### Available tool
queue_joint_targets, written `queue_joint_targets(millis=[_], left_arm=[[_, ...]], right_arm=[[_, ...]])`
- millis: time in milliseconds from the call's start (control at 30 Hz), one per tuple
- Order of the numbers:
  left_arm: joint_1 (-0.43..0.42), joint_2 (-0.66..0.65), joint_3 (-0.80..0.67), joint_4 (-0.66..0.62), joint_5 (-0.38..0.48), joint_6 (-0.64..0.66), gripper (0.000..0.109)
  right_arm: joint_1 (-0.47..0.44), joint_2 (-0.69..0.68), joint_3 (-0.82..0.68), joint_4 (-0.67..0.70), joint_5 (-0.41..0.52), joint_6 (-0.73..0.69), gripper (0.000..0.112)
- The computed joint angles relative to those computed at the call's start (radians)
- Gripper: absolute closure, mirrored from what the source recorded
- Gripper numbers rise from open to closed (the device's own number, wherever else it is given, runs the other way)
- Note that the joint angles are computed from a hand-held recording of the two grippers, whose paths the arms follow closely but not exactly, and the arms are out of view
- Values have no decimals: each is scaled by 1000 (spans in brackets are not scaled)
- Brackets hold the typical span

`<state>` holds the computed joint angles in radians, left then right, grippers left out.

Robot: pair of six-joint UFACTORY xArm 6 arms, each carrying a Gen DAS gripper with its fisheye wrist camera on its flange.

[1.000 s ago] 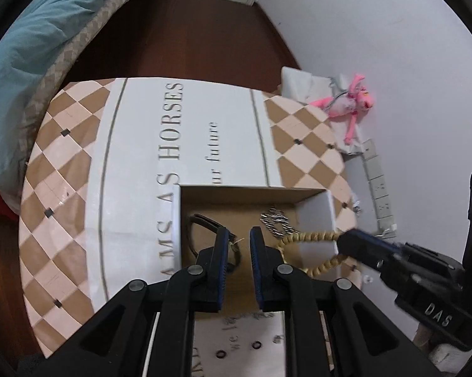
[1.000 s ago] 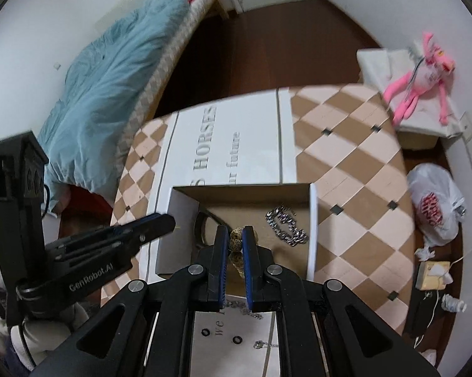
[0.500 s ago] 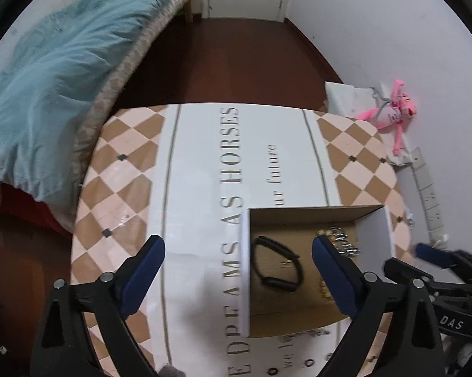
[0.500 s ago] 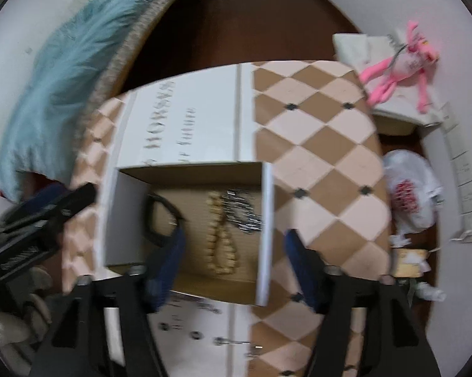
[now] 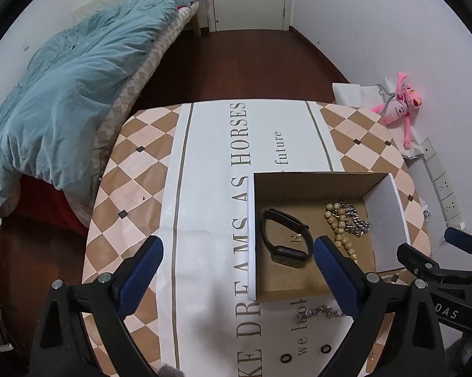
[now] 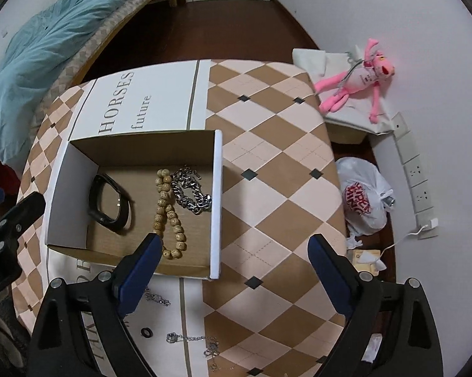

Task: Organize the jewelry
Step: 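Raise both open tools out of the box toward the loose jewelry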

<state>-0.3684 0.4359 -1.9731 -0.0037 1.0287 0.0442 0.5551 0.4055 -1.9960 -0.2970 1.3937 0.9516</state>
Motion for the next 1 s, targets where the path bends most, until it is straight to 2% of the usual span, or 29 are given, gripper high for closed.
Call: queue_joint_targets(millis=[500, 667, 767, 900, 1000], left_arm=[[-3, -217, 172, -41, -99, -6, 11], [1, -282, 223, -69, -110, -12, 11], [-3, -328, 282, -8, -140, -65, 11], [-13, -404, 431, 153, -222, -165, 11], [-8, -438, 541, 192, -255, -188, 11]], right_arm=[[115, -118, -22, -188, 73, 122, 17], [149, -164, -5, -211, 67, 149, 17], [164, -210, 62, -195, 48, 174, 17], [178, -278, 219, -144, 10, 218, 17], [172, -340, 399, -63, -77, 263, 17]])
